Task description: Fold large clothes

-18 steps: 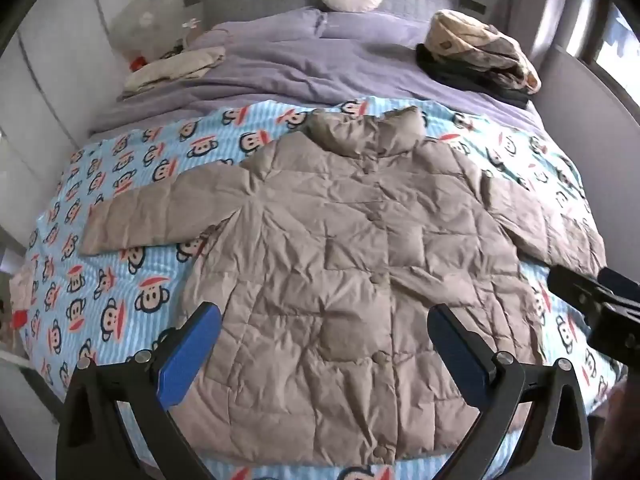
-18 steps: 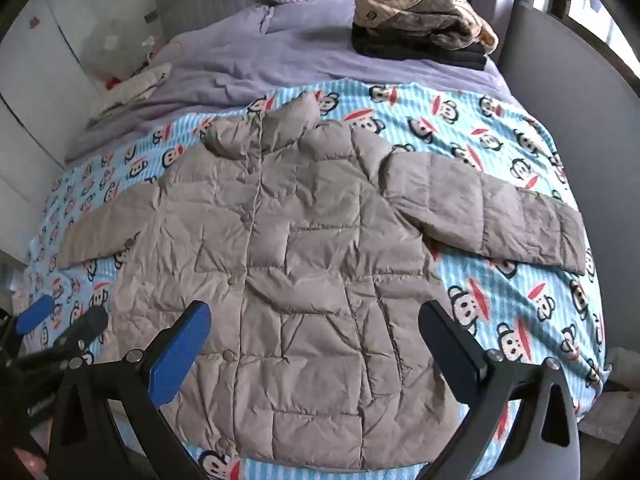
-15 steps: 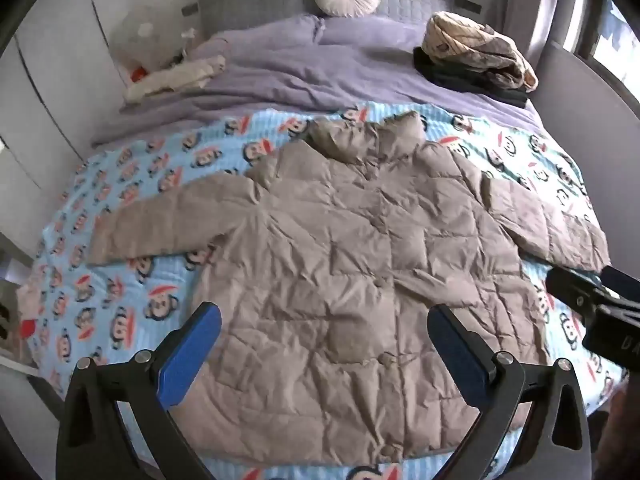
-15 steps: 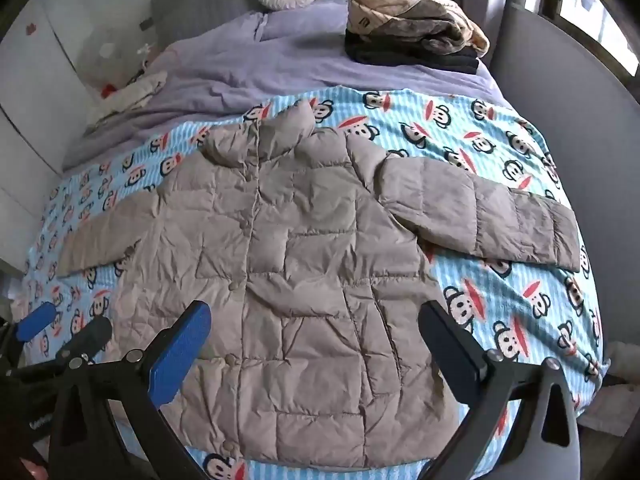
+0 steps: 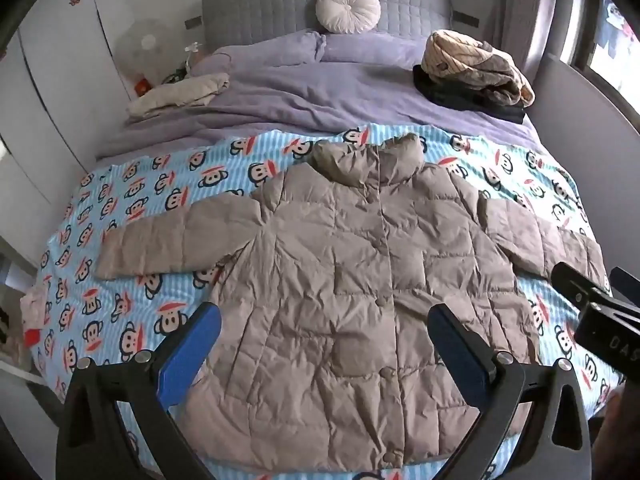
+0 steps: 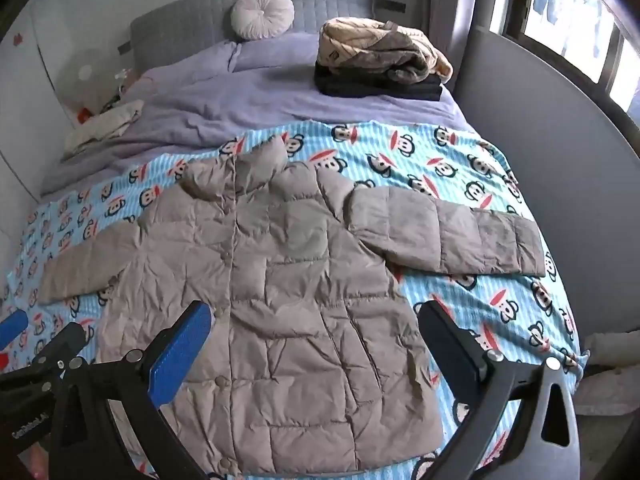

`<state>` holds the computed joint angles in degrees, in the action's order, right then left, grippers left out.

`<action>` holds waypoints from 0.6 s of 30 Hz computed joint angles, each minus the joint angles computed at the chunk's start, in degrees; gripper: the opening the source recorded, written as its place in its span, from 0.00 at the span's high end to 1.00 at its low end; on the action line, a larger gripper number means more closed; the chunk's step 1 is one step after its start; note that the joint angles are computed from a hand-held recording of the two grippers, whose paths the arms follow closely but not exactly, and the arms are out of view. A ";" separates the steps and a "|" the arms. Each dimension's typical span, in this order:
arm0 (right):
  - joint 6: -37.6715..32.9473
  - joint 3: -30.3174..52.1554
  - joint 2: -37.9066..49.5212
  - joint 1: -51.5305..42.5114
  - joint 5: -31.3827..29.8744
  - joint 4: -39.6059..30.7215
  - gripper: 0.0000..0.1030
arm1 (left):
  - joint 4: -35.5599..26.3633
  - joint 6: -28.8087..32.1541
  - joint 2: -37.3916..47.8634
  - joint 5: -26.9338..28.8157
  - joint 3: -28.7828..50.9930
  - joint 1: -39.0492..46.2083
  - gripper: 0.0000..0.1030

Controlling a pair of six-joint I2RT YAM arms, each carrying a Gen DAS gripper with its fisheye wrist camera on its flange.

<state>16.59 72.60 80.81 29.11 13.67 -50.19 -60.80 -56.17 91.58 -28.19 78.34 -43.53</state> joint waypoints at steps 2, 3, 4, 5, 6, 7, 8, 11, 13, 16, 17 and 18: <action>-0.10 0.78 0.86 0.41 0.30 -0.12 0.00 | 0.05 -0.08 0.05 -0.05 0.10 0.09 0.00; -0.22 1.14 1.23 0.24 0.03 -0.11 0.00 | 0.31 -0.02 0.00 0.21 0.00 0.23 0.00; -0.37 1.37 1.48 -0.03 -0.43 -0.01 0.00 | 0.46 0.06 0.01 0.49 -0.07 0.43 0.00; -0.40 1.24 1.55 -0.09 -0.65 0.18 0.00 | 0.21 -0.15 0.54 0.53 0.46 0.39 0.00; -0.55 1.18 1.64 -0.18 -0.76 0.28 0.00 | 0.07 -0.21 0.78 0.70 0.59 0.53 0.00; -0.64 1.11 1.64 -0.23 -0.85 0.33 0.00 | 0.07 -0.19 0.77 0.89 0.52 0.69 0.00; -0.65 1.12 1.72 -0.29 -1.00 0.36 0.00 | 0.04 -0.36 0.86 0.95 0.53 0.67 0.00; -0.32 1.25 1.87 -0.09 -0.87 0.44 0.00 | -0.09 -0.70 1.02 0.66 0.38 0.53 0.00; -0.29 1.70 2.12 0.04 -0.74 0.13 0.00 | -0.48 -0.87 1.16 0.49 0.55 0.53 0.00; 0.07 1.66 2.12 -0.20 -0.59 0.51 0.00 | -1.80 -1.13 1.55 0.16 1.42 0.40 0.00; 0.20 1.67 2.11 -0.36 -0.61 0.65 0.00 | -2.25 -1.10 1.58 0.05 1.81 0.46 0.00; 0.37 1.56 2.04 -0.47 -0.62 0.98 0.00 | -2.60 -1.07 1.55 -0.07 2.07 0.44 0.00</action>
